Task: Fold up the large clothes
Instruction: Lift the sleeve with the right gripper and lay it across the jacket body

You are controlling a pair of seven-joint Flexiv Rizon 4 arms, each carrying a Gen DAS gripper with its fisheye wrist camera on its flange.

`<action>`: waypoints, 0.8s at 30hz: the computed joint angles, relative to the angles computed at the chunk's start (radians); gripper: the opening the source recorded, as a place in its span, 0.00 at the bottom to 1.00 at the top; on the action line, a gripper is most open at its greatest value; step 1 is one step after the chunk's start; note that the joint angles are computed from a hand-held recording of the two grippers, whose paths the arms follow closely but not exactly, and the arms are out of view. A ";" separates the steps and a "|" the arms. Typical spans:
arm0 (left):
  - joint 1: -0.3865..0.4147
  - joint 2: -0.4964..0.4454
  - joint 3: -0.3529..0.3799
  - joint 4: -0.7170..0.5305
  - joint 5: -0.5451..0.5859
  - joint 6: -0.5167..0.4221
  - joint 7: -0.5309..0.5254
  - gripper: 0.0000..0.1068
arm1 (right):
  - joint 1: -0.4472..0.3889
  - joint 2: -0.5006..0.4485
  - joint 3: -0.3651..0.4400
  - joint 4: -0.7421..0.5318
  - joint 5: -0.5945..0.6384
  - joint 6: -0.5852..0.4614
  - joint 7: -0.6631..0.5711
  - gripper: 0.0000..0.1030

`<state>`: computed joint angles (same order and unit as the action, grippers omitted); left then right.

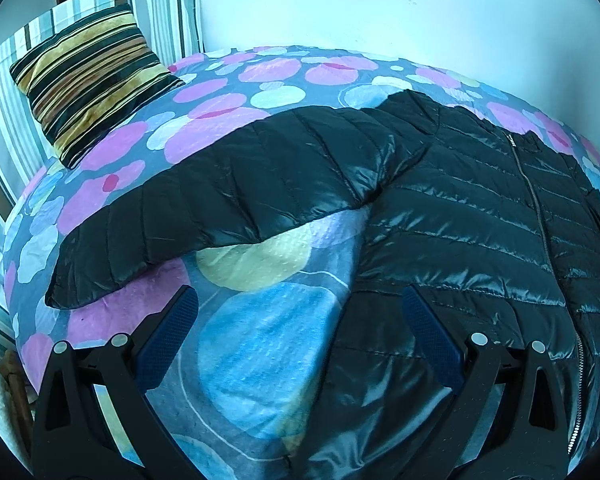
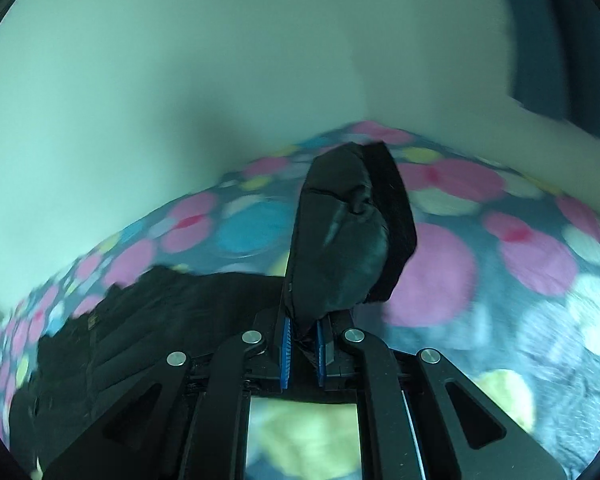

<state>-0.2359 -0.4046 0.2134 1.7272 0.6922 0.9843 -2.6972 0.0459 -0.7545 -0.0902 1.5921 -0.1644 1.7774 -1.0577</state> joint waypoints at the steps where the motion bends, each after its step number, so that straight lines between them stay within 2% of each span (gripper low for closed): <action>1: 0.000 0.004 0.004 0.005 0.005 0.003 -0.006 0.95 | 0.012 -0.004 0.002 -0.011 -0.009 -0.003 -0.005 0.09; 9: 0.022 0.020 0.011 0.041 0.012 0.040 -0.023 0.95 | 0.026 -0.032 0.170 -0.091 -0.122 -0.049 -0.102 0.09; 14: 0.036 0.022 0.016 0.057 0.009 0.060 -0.024 0.95 | 0.079 -0.056 0.211 -0.120 -0.161 -0.087 -0.166 0.09; 19: 0.048 0.026 0.022 0.074 0.001 0.080 -0.024 0.95 | 0.083 -0.078 0.305 -0.137 -0.178 -0.163 -0.255 0.09; 21: 0.051 0.027 0.025 0.079 -0.001 0.087 -0.025 0.95 | 0.095 -0.085 0.319 -0.139 -0.174 -0.187 -0.292 0.09; 24: 0.055 0.028 0.030 0.085 0.001 0.097 -0.029 0.95 | 0.137 -0.092 0.297 -0.135 -0.164 -0.214 -0.328 0.09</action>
